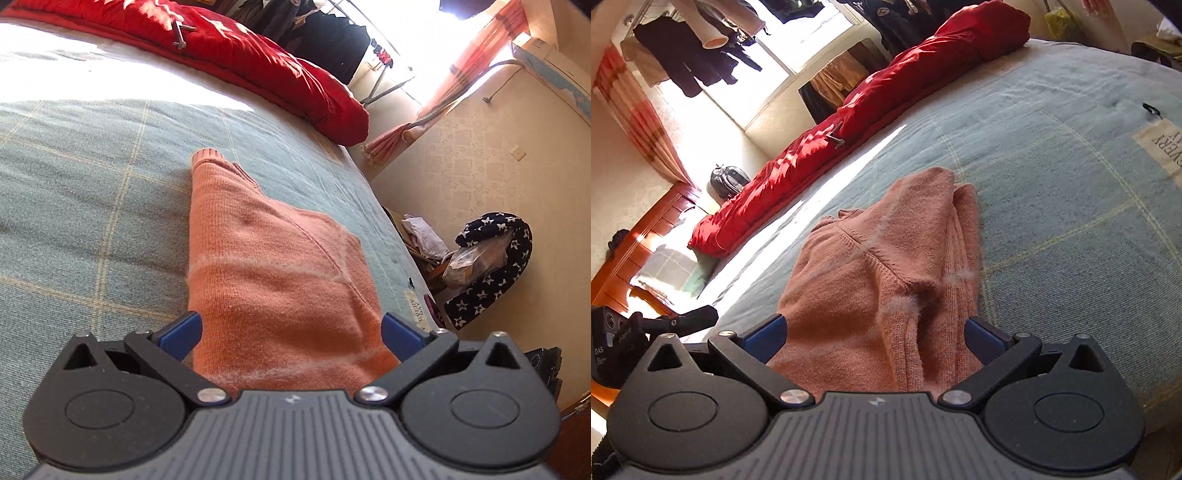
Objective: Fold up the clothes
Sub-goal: 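Roll both grippers and lower them onto the sweater's folded side edges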
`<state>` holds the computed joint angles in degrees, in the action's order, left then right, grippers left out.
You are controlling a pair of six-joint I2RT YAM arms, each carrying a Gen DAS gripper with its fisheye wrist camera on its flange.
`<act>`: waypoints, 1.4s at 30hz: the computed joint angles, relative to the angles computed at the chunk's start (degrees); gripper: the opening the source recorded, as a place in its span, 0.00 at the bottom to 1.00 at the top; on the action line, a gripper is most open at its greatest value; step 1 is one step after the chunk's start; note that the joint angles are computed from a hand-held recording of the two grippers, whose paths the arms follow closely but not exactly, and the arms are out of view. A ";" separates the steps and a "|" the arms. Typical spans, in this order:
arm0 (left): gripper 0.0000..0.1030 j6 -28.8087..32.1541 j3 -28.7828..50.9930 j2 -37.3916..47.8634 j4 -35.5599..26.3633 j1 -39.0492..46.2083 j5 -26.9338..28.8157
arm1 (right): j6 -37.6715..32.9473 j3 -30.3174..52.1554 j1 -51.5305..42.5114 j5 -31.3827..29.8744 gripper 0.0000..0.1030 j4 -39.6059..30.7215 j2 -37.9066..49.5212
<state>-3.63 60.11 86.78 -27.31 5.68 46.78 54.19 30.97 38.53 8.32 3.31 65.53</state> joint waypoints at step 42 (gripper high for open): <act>0.93 16.18 38.94 41.90 -24.83 -2.41 12.62 | -2.30 14.43 -28.95 -51.94 0.98 24.09 38.36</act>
